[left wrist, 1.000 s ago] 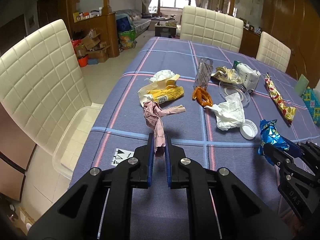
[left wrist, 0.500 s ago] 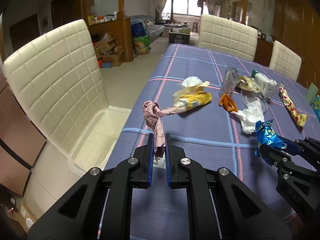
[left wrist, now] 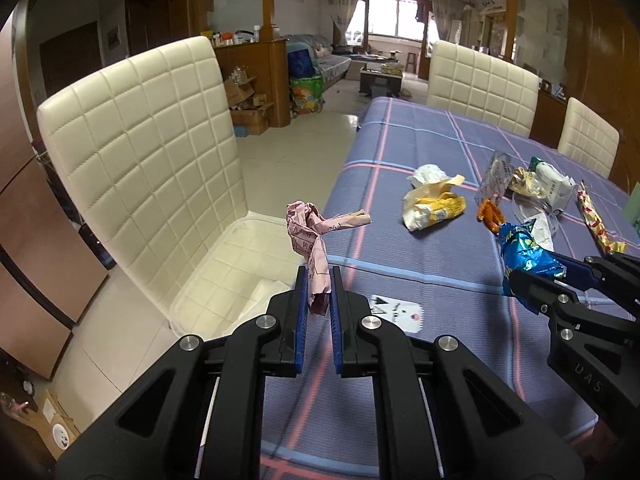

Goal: Collect trash
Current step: 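Carry the pink paper and blue wrapper over the bin and release both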

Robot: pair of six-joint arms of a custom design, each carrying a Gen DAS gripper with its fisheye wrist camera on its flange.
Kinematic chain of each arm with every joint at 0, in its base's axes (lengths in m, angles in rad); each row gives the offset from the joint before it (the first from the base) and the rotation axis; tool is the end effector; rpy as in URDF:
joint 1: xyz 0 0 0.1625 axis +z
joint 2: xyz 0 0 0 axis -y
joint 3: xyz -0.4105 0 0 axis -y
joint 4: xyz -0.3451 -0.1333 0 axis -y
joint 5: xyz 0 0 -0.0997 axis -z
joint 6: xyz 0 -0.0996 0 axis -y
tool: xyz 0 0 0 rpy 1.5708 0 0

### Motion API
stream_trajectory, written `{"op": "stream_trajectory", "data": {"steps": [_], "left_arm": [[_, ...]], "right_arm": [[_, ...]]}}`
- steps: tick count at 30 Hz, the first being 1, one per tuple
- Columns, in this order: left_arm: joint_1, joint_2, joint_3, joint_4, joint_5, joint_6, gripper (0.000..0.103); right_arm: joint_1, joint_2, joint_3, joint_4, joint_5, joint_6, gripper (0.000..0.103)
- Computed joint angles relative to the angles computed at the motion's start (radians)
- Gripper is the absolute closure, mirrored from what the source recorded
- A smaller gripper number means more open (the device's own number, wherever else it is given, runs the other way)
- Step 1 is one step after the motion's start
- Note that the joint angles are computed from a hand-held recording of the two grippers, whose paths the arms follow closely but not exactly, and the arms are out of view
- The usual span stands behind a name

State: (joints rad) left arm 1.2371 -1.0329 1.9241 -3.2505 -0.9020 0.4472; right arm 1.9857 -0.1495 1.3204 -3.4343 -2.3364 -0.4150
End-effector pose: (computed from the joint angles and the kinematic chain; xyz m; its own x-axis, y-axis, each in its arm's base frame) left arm 0.0032 -0.5863 0.2622 -0.6984 0.1450 -0.7008 0.5910 0.6691 -0.4505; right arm 0.3260 -0.5807 -0.0858 -0.6419 -0.1793 0.7455 -0.6218 0.6906 -0.3693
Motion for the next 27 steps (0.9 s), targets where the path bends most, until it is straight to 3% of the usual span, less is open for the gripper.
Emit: {"op": "stream_trajectory", "data": {"steps": [27], "left_arm": [[0.094, 0.037, -0.154, 0.035, 0.017, 0.015, 0.092]], "right_arm": [[0.019, 0.212, -0.476, 0.308, 0.055, -0.088, 0.076]]}}
